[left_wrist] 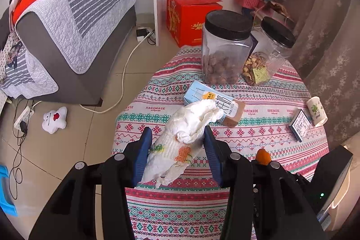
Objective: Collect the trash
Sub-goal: 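Carry the orange peel and white tissue to the bin and open both tools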
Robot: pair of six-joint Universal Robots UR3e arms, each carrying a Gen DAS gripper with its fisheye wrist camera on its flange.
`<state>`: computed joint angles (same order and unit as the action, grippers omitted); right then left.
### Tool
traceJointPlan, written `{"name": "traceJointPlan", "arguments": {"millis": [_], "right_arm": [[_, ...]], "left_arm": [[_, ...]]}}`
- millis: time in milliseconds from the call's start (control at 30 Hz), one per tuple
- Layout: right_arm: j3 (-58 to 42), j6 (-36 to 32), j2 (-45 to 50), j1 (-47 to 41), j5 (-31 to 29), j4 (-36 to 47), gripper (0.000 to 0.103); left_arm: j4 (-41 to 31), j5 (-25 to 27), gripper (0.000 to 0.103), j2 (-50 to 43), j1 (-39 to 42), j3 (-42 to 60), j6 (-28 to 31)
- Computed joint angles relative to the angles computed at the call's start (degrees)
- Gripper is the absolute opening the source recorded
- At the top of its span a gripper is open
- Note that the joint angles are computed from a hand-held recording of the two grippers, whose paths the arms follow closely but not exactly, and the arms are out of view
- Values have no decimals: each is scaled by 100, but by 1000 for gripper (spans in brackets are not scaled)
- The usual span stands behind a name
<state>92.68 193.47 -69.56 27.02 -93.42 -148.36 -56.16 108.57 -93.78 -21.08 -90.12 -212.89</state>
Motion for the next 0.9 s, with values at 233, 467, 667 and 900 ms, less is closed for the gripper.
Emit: {"name": "traceJointPlan", "arguments": {"millis": [233,467,667,900], "right_arm": [[889,-371,-1217,-706,39,-80,24],[1900,-1001,-2750,-1851,236,19,24],[2643,-1890,-4156,-3611,774,257,24],[3000,-2910,-5159,-6545,1917,941,25]], "left_arm": [[-72,301,47,-490,-581,711,-242],[-143,608,47,-1383,-1369,1860,-409],[-264,765,47,-2354,-2010,3115,-226],[-815,859,47,-3736,-2531,5148,-46]]}}
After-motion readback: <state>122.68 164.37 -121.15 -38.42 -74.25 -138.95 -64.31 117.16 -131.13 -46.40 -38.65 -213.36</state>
